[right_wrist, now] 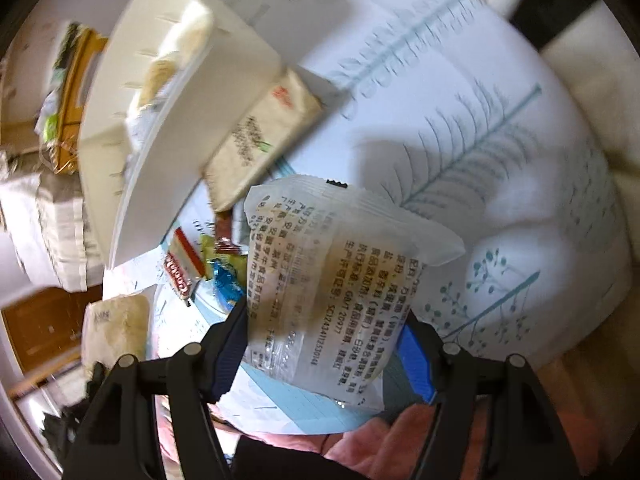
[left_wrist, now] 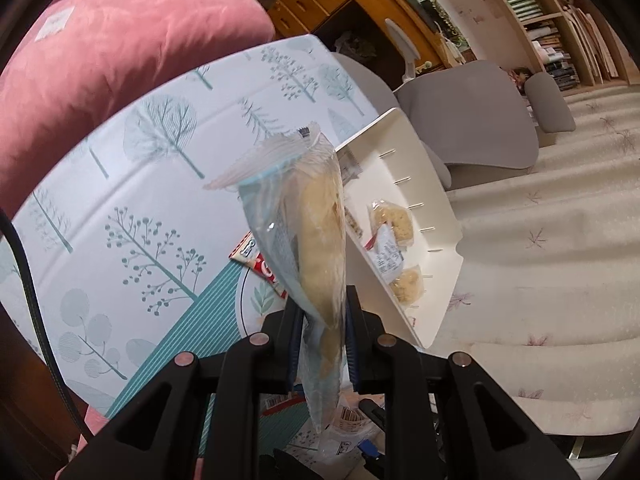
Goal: Organize snacks
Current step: 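Lift both packs, carry them into the cream tray and open both tools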
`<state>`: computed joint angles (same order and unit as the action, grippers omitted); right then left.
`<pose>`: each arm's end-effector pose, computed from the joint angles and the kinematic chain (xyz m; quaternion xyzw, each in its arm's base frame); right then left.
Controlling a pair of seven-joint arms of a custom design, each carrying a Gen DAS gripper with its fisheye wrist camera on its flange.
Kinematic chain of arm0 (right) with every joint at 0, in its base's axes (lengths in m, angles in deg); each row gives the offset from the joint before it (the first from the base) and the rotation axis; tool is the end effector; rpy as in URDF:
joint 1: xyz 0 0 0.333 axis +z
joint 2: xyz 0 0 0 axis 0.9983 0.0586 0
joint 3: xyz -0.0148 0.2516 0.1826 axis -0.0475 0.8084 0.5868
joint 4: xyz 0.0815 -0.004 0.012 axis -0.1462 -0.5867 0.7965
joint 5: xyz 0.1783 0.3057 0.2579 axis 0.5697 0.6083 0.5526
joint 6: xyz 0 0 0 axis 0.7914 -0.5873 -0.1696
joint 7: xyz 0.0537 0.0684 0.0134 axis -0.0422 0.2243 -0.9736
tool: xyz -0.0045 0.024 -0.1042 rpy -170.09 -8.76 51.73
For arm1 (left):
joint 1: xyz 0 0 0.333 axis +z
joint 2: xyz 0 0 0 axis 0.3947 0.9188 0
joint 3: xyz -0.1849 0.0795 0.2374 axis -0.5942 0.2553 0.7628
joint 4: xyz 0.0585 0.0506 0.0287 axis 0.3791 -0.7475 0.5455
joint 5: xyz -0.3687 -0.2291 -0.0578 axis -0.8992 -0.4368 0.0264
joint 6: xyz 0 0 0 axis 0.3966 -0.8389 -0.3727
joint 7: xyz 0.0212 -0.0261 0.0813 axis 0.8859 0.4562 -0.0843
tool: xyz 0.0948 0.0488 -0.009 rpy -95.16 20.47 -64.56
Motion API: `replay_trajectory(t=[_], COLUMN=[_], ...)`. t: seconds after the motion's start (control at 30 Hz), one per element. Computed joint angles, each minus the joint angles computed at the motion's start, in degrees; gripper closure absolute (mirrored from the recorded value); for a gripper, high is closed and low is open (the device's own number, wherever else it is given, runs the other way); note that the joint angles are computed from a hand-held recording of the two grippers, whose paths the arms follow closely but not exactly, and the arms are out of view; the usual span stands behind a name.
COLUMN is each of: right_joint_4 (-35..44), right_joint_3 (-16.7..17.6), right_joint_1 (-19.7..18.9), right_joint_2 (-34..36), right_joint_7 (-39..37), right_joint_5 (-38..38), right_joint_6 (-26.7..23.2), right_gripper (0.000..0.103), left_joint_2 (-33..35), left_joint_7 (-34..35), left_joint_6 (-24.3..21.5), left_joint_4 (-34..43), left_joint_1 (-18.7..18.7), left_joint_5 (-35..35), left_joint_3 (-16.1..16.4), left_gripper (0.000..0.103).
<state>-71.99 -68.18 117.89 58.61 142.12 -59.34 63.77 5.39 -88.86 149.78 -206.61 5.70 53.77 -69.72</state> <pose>0.4673 0.4445 0.4552 -0.5357 0.8130 0.1992 0.1114 0.3973 -0.2366 0.5450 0.9155 -0.2363 0.3243 0.0299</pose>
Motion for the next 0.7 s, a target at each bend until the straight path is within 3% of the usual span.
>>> replay_trajectory(t=[0.3, 0.5, 0.7], right_joint_4=[1.4, 3.6, 7.9], right_joint_3=[0.0, -0.5, -1.5], right_joint_1=[0.6, 0.7, 0.8], right_joint_2=[-1.2, -0.4, 1.7], right_joint_7=[-1.9, 2.1, 4.2], right_joint_5=[-8.0, -13.5, -20.1], right_joint_6=[4.8, 8.2, 8.1], right_gripper=[0.035, 0.035, 0.035], left_joint_2=[4.1, 9.3, 16.3], left_joint_7=[6.8, 11.6, 17.8], left_joint_6=[-6.8, -6.4, -6.6], left_joint_4=[9.5, 15.7, 21.9], left_joint_1=[1.6, 3.0, 3.2], left_joint_5=[2.8, 3.8, 1.1], left_joint_3=[0.6, 0.9, 2.2], left_gripper=[0.086, 0.086, 0.086])
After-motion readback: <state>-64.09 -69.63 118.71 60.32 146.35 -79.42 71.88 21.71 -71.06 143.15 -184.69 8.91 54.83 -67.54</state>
